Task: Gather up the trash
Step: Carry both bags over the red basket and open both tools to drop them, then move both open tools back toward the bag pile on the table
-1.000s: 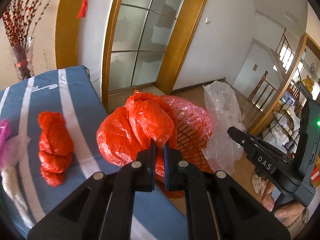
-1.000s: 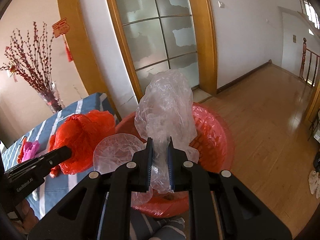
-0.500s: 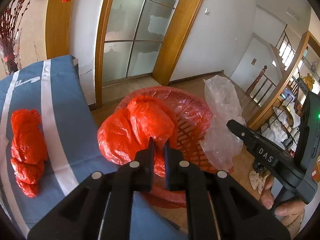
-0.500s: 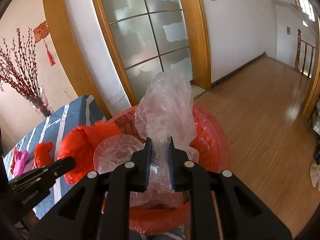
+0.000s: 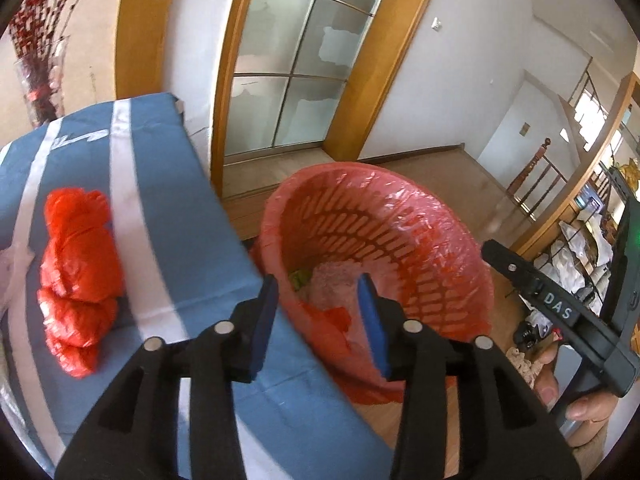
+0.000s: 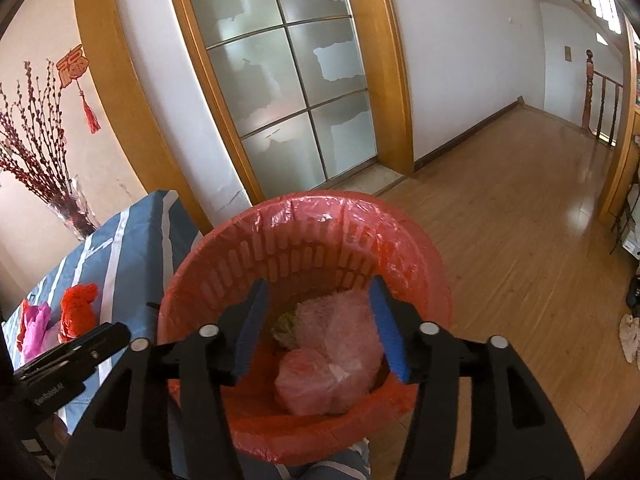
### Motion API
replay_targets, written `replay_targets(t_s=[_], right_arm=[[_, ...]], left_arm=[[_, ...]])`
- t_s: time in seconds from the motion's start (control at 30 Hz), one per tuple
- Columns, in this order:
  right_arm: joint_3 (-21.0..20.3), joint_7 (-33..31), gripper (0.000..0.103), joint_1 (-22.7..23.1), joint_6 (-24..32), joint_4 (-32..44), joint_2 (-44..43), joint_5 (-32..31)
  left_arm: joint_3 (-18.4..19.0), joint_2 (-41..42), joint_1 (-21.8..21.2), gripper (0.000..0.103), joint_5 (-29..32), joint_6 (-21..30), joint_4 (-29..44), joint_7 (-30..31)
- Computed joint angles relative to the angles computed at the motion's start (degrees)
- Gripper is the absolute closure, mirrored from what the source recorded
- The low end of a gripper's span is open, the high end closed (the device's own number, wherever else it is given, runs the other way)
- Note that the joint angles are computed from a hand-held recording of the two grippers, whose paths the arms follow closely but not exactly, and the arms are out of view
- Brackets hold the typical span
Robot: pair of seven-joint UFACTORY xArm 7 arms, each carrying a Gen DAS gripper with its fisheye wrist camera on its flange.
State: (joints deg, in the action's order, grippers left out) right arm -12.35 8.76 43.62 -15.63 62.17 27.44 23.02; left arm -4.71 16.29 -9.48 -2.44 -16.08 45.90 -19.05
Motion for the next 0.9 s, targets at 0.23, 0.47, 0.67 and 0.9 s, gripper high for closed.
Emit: replay_targets(t_s=[0.23, 0.47, 0.67, 0.9], right_arm=[[-6.8, -2.6, 0.035, 8.0, 0.1, -1.9, -0.7, 5.2], [-9.8, -6.5, 0.02, 13.4, -1.6, -3.1, -1.5, 10.4], [-9.7, -11.9, 0.02, 16.5, -2.2, -3.0, -2.1, 16.3], [-2.8, -15.8, 0.019, 14.0, -2.5, -1.4, -2.8, 16.9]], left_arm=[[4.5, -4.5, -3.7, 0.05, -5.0, -1.9, -5.8, 3.1], [6.8, -10.5, -7.1, 0.04, -17.4, -4.1, -12.8, 12.8], [4.4, -15.9, -4.5, 0.036, -25.9, -5.3, -18.0, 18.4], [-1.4, -24.1, 2.5, 0.035, -35.7, -6.5, -25.2, 24.5]])
